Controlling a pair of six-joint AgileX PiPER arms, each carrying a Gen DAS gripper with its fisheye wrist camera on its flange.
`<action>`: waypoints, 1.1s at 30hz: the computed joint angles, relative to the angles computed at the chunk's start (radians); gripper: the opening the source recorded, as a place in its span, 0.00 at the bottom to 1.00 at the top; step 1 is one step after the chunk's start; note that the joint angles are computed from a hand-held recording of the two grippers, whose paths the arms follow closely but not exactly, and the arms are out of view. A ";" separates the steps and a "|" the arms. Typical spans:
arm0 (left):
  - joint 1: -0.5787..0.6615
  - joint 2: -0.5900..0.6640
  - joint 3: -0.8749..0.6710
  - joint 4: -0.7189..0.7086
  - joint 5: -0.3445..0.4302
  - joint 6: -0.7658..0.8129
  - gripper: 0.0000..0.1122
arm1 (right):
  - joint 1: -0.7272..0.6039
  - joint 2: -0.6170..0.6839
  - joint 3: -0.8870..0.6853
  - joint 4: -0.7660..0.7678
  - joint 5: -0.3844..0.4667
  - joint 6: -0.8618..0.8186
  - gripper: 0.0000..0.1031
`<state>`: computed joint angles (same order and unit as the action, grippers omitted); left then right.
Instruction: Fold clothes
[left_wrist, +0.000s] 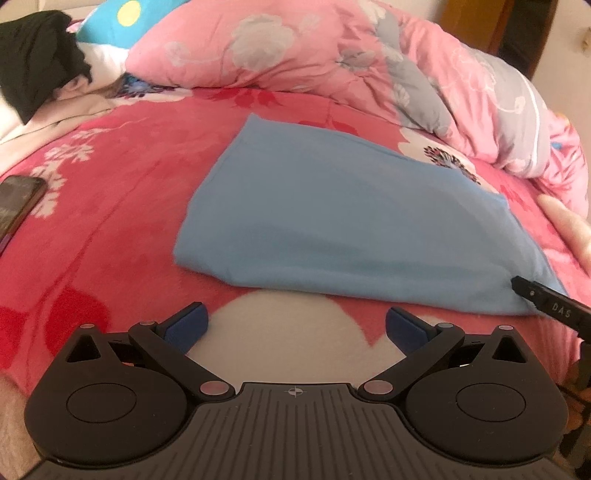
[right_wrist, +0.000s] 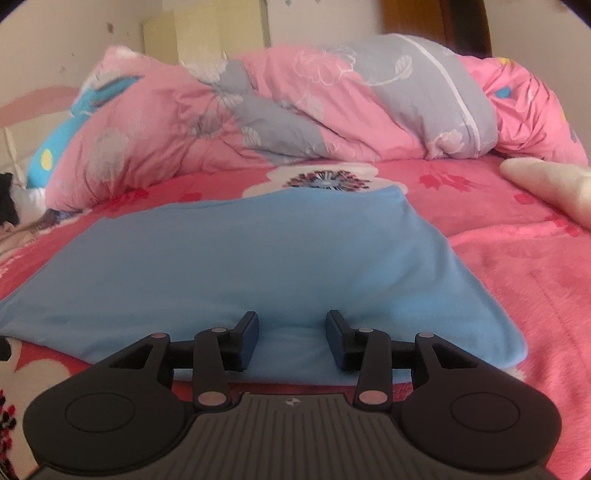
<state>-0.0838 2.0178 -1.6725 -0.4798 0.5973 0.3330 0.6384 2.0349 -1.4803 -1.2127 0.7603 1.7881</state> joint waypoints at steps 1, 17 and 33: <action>0.003 -0.006 0.009 0.000 -0.010 -0.004 0.92 | 0.005 0.007 -0.047 0.059 0.025 -0.069 0.42; 0.031 0.062 -0.074 0.087 -0.020 -0.167 0.92 | 0.166 0.285 -0.543 0.267 0.193 -0.574 0.42; 0.029 0.069 -0.090 0.114 -0.008 -0.177 0.92 | 0.133 0.170 -0.348 0.214 0.240 -0.425 0.41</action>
<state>-0.0546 2.0868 -1.7625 -0.3658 0.5897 0.1561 0.7712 2.2049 -1.8280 -0.9990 1.0002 1.3633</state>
